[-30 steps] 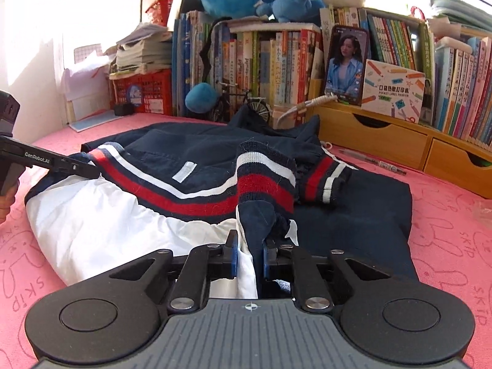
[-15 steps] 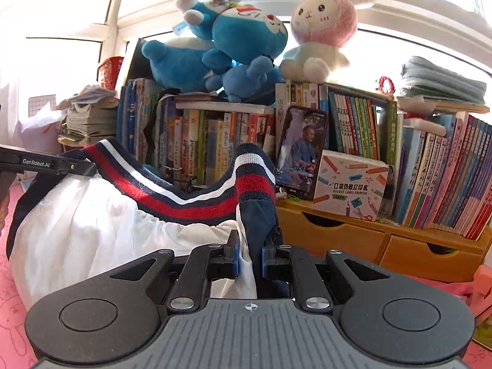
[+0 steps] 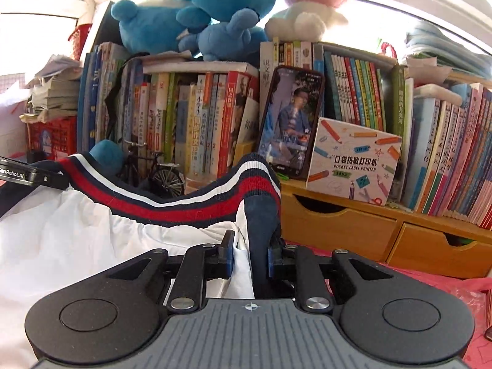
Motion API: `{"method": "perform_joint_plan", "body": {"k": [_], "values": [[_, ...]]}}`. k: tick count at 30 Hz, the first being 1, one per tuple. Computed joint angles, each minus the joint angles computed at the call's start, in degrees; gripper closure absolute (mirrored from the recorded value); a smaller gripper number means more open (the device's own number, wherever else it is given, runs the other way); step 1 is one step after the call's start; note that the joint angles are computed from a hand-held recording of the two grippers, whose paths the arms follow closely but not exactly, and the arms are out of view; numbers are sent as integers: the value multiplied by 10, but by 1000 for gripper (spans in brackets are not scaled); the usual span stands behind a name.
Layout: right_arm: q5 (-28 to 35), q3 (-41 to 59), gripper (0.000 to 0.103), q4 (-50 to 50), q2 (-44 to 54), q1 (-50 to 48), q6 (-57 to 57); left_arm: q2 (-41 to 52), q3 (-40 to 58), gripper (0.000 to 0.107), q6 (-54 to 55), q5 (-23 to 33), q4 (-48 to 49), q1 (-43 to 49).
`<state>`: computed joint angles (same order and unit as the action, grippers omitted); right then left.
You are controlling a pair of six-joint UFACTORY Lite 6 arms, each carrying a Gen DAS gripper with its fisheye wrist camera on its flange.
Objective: Fold clothes
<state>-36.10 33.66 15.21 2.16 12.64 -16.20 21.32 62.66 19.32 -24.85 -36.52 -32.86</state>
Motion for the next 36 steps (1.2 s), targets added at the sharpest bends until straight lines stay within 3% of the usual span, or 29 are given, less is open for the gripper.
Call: {"method": "perform_joint_plan", "body": {"k": [2, 3, 4, 6, 8, 10, 13, 15, 18, 20, 22, 24, 26, 29, 31, 33, 36], "values": [[27, 42, 79, 8, 40, -7, -5, 46, 58, 66, 99, 33, -93, 3], [45, 67, 70, 15, 71, -11, -5, 69, 85, 60, 159, 45, -151, 3], [62, 88, 60, 23, 100, -16, -4, 91, 109, 47, 219, 52, -211, 4], [82, 101, 53, -6, 125, -33, 45, 113, 133, 28, 291, 54, -291, 6], [83, 75, 47, -27, 97, -45, 89, 82, 100, 24, 267, 57, -281, 12], [63, 13, 31, -39, 28, -50, 106, 28, 37, 21, 202, 48, -223, 16], [58, -94, 23, -76, -109, -57, 132, -80, -75, 15, 212, -3, -238, -3], [107, -156, 23, -61, -224, -37, 105, -172, -168, 11, 212, -43, -255, -34], [168, -227, 22, 103, -364, 68, -50, -321, -302, 8, 193, -63, -282, -98], [159, -245, 22, 223, -390, 180, -142, -386, -360, 5, 235, -88, -355, -172], [117, -230, 23, 322, -352, 300, -206, -377, -365, 4, 309, -148, -468, -258], [42, -181, 25, 361, -246, 414, -207, -319, -336, 4, 351, -202, -553, -300], [9, -121, 32, 359, -145, 464, -188, -288, -328, 4, 345, -192, -598, -284], [13, -59, 50, 394, -57, 477, -201, -292, -345, 4, 310, -158, -611, -243], [20, -67, 74, 457, -60, 455, -234, -294, -350, 4, 313, -169, -624, -238], [20, -117, 77, 525, -118, 417, -262, -306, -361, 4, 311, -160, -614, -230], [-11, -219, 77, 690, -269, 342, -409, -305, -361, 4, 315, -163, -614, -232]]}}
